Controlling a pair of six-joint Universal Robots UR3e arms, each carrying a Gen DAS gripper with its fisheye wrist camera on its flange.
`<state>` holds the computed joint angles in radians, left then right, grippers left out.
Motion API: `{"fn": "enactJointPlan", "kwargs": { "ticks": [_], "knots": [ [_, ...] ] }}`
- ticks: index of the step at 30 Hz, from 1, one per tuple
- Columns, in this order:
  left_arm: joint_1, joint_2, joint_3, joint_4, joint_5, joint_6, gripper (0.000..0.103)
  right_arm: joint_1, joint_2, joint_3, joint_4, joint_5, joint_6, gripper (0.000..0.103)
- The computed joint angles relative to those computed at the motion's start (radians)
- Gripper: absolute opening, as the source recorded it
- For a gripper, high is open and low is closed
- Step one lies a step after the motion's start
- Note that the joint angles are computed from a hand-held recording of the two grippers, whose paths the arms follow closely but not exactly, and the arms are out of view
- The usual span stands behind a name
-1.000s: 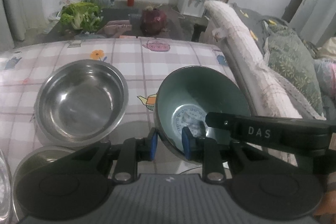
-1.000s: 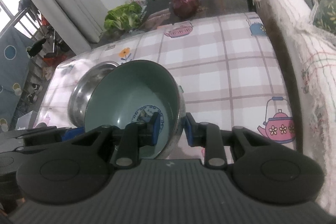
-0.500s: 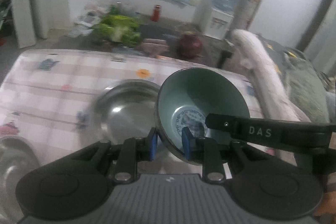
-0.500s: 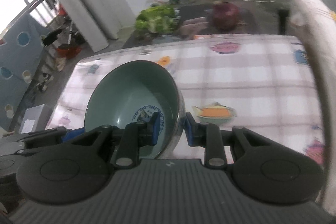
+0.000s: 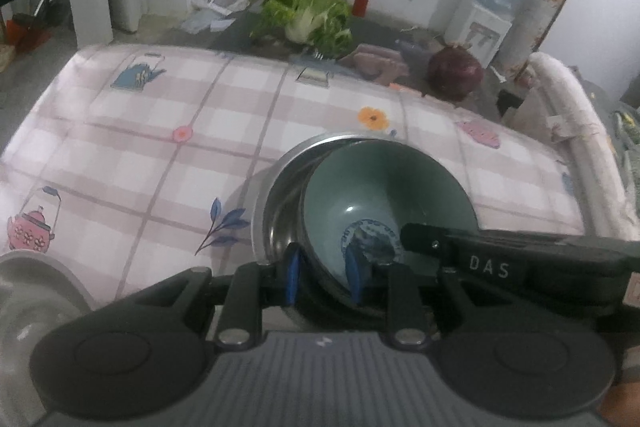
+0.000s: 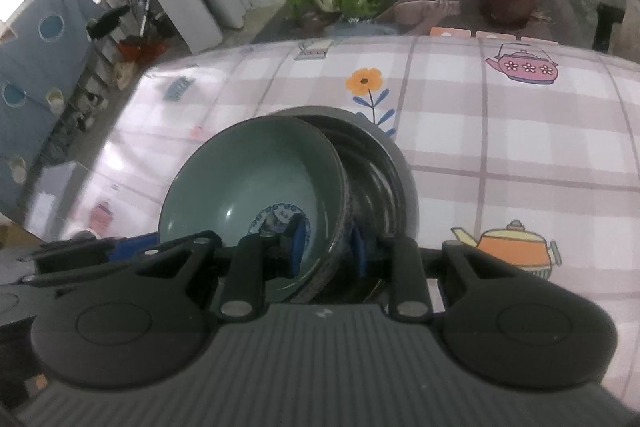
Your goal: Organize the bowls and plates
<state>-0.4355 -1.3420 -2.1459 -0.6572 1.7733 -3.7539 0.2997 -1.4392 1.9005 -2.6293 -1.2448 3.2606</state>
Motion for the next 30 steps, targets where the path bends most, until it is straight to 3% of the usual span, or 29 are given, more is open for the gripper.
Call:
{"fn": "enactJointPlan", "kwargs": {
  "ticks": [3,5,6,7,10,16,19,22,25,30],
  "knots": [
    [0.007,0.028,-0.040,0.032,-0.001,0.008,0.024,0.040,0.042,-0.021,-0.036,-0.074,-0.030,0.028],
    [-0.006,0.051,-0.047,0.035,0.018,0.018,0.024,0.052,0.047,-0.025,-0.059,-0.088,-0.049,0.039],
    [-0.007,0.064,-0.047,0.027,0.021,0.019,0.024,0.060,0.046,-0.030,-0.068,-0.100,-0.054,0.054],
    [-0.005,0.081,-0.049,0.016,0.024,0.019,0.026,0.072,0.047,-0.038,-0.081,-0.120,-0.057,0.063],
    [0.009,0.151,-0.065,-0.022,0.018,0.015,0.032,0.097,0.044,-0.065,-0.103,-0.158,-0.071,0.076],
    [-0.010,0.327,-0.073,-0.148,0.023,0.021,0.043,0.101,-0.082,-0.036,-0.068,-0.153,-0.049,0.081],
    [-0.059,0.413,-0.058,-0.221,0.055,0.017,0.052,0.081,-0.244,0.071,-0.046,-0.130,-0.021,0.083],
    [-0.173,0.468,-0.027,-0.305,0.142,-0.022,0.059,0.043,-0.463,0.201,0.023,-0.081,0.003,0.085],
    [-0.352,0.494,0.003,-0.389,0.273,-0.118,0.067,0.006,-0.719,0.307,0.156,-0.054,0.036,0.085],
    [-0.734,0.454,0.067,-0.586,0.507,-0.418,0.076,0.087,-1.059,0.391,0.353,-0.160,0.173,0.085]
  ]
}}
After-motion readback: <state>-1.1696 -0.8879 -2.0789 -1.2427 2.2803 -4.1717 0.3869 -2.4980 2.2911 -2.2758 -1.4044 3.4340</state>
